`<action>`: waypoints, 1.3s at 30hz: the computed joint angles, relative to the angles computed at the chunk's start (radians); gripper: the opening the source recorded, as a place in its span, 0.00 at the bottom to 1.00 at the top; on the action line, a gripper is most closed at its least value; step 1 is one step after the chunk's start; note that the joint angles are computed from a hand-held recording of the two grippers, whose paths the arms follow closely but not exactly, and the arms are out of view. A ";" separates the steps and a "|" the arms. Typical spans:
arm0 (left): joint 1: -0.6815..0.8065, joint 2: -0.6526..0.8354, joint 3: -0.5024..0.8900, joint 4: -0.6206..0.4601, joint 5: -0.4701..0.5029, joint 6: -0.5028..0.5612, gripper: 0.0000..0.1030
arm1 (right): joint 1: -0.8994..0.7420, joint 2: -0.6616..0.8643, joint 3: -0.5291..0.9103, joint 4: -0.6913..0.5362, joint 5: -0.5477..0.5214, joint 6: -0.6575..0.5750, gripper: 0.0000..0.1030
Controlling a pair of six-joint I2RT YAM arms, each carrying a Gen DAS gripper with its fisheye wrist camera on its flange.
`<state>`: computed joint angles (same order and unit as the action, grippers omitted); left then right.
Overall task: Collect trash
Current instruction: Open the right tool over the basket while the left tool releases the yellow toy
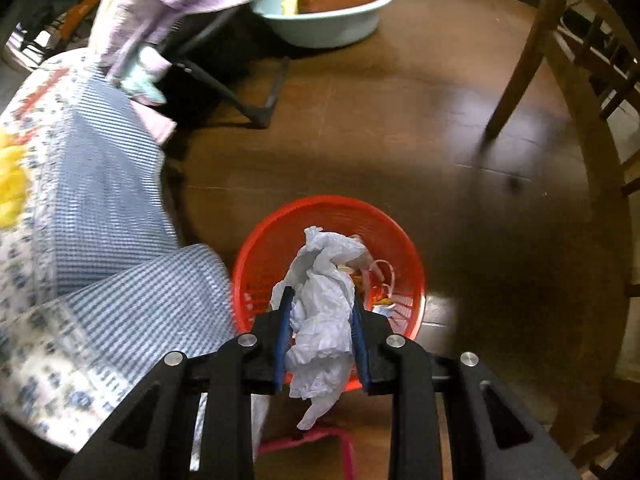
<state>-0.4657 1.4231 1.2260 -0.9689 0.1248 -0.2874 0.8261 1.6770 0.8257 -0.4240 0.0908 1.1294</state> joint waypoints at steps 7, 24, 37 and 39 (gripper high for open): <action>0.025 0.020 -0.002 0.006 0.029 -0.007 0.15 | 0.004 0.005 0.004 -0.005 0.033 -0.022 0.61; -0.065 0.171 -0.085 0.057 0.037 -0.008 0.15 | 0.283 -0.365 -0.104 -0.341 0.009 0.223 0.67; -0.164 0.270 -0.092 0.075 0.060 0.003 0.15 | 0.272 -0.347 -0.193 -0.208 -0.050 0.258 0.67; -0.162 0.277 -0.085 0.069 0.072 0.005 0.16 | 0.269 -0.333 -0.191 -0.196 -0.060 0.251 0.67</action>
<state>-0.6282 1.6997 1.1409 -0.8998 0.1964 -0.2826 1.0955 1.3443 0.6350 -0.6204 0.0310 1.3802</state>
